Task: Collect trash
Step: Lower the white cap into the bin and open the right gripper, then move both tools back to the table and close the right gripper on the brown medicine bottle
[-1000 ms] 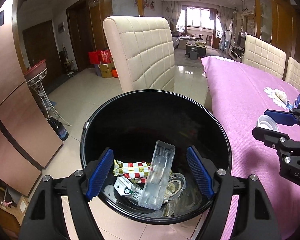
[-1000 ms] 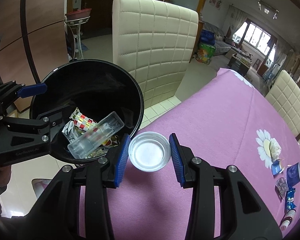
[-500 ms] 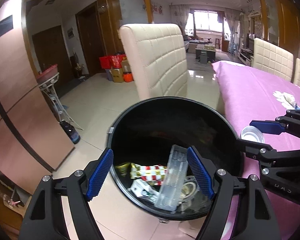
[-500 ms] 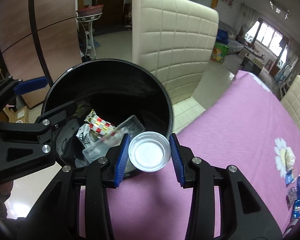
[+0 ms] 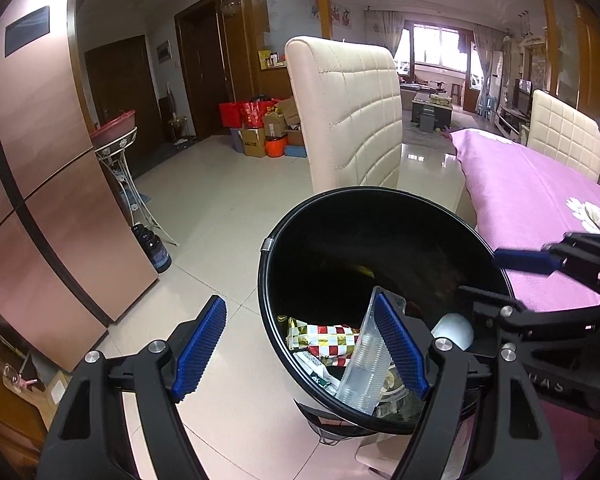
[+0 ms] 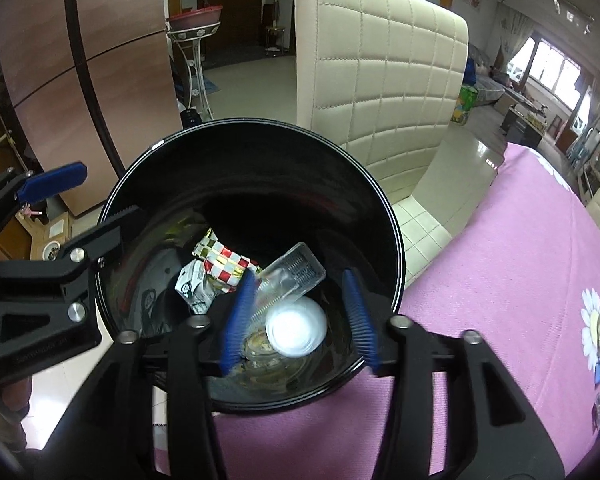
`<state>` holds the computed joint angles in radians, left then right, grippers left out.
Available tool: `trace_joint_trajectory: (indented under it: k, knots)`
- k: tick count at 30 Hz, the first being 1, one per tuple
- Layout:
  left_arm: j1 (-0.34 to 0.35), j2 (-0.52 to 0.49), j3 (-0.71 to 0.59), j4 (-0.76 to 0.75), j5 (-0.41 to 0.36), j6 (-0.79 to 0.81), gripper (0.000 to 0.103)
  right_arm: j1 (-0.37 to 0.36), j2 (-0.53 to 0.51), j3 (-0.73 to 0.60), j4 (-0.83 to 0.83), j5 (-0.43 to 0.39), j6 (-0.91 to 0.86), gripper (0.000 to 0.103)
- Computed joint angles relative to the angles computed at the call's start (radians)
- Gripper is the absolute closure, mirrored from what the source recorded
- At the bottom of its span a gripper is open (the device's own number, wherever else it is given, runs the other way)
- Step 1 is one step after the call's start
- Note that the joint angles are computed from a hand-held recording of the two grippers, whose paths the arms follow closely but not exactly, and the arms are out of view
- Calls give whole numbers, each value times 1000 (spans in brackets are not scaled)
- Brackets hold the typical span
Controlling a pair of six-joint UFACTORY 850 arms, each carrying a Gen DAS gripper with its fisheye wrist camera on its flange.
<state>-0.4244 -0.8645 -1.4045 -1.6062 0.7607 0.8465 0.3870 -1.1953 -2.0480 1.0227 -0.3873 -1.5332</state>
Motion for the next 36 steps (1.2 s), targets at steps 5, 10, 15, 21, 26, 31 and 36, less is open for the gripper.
trace_joint_trajectory:
  k: [5,10,15,21,26,31,36]
  knots:
    - [-1,4,2,0,4,0,28,-6,18,38,130,59,-123,27]
    - [-10,-12,-33,2,-7,25,28,-27,17,40,131,70,-107,27]
    - [-23,-53,-104,-5,-30,80,28,-60,20,51,162,84,-121,27]
    - [-44,-122,-235,-35,-77,158,28,-121,26,65,219,118,-140,27]
    - [-62,-199,-383,-70,-115,247,28,-174,25,64,242,152,-128,28]
    - [-82,-315,-609,-161,-156,402,28,-235,17,48,186,220,-28,28]
    - [-102,-477,-919,-369,-170,685,28,-299,10,38,211,297,-11,28]
